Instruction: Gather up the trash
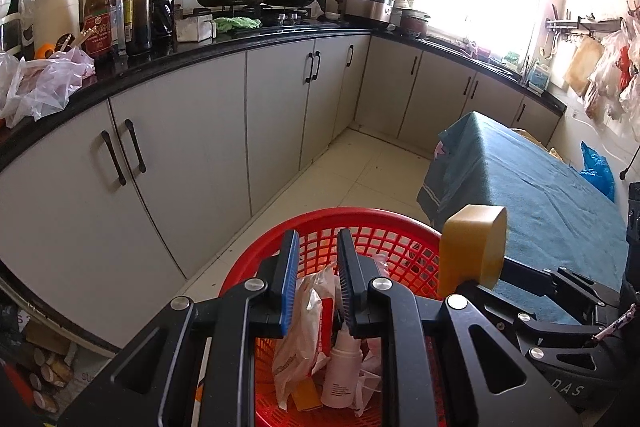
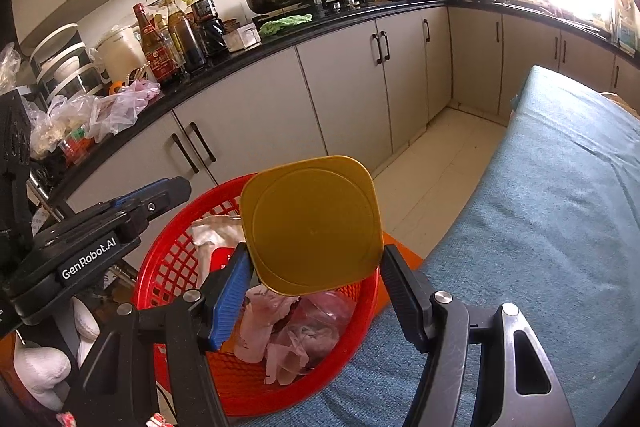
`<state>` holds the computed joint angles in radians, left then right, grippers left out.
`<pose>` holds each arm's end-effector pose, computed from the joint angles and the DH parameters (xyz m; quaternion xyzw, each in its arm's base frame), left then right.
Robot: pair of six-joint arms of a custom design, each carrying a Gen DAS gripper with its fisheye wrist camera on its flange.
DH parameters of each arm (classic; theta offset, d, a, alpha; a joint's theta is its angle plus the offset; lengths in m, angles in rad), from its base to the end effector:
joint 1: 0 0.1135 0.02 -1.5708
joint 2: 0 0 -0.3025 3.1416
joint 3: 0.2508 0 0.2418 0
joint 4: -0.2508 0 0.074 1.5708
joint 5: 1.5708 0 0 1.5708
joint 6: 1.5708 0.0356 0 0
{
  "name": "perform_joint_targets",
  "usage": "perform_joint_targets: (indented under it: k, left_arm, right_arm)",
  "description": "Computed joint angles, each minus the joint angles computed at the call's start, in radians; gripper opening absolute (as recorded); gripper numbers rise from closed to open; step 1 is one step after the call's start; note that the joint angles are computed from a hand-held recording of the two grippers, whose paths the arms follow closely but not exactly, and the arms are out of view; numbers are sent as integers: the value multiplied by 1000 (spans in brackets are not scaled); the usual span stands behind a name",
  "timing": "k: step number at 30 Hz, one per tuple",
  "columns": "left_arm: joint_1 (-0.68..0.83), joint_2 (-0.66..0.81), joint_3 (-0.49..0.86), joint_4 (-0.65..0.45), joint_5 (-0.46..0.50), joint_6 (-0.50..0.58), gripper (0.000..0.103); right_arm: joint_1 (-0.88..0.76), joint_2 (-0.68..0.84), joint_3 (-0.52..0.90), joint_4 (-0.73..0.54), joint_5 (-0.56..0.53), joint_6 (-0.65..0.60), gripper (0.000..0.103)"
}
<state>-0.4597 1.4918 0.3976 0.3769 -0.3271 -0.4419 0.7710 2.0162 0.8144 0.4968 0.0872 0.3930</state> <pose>0.2184 -0.0954 0.1636 -0.0594 0.8987 -0.0445 0.4322 0.2705 0.2585 0.1187 -0.1524 0.8942 0.1973 0.3719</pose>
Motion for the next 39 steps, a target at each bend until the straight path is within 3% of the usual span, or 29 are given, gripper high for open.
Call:
perform_joint_targets:
  k: [3,7,15,19,23,27,31,34,36,39]
  left_arm:
    - [5,-12,-8,4,11,-11,21]
    - [13,-58,-38,16,19,-36,49]
    - [-14,-192,-101,-46,-38,-82,59]
    - [-77,-250,-130,-95,-123,-124,71]
    - [-194,-286,-135,-174,-278,-187,76]
    - [-333,-294,-100,-294,-438,-273,85]
    - [-475,-301,-46,-466,-581,-393,88]
    - [-611,-256,31,-711,-745,-607,95]
    - [-704,-158,126,-1019,-845,-908,97]
    - [-847,112,292,-1664,-865,-1637,99]
  right_arm:
    - [2,-1,-4,11,-8,-4,70]
    - [-2,-1,-11,25,-17,-3,70]
    - [1,-3,-14,26,-12,2,72]
    - [-1,-5,-16,26,-9,6,73]
    - [-4,-9,-25,36,10,27,73]
    - [9,-23,-18,-1,70,43,73]
    - [49,-88,-53,-41,112,46,73]
    - [81,-160,-96,-84,100,70,74]
    - [104,-195,-126,-95,125,76,75]
    - [150,-268,-202,-97,191,98,76]
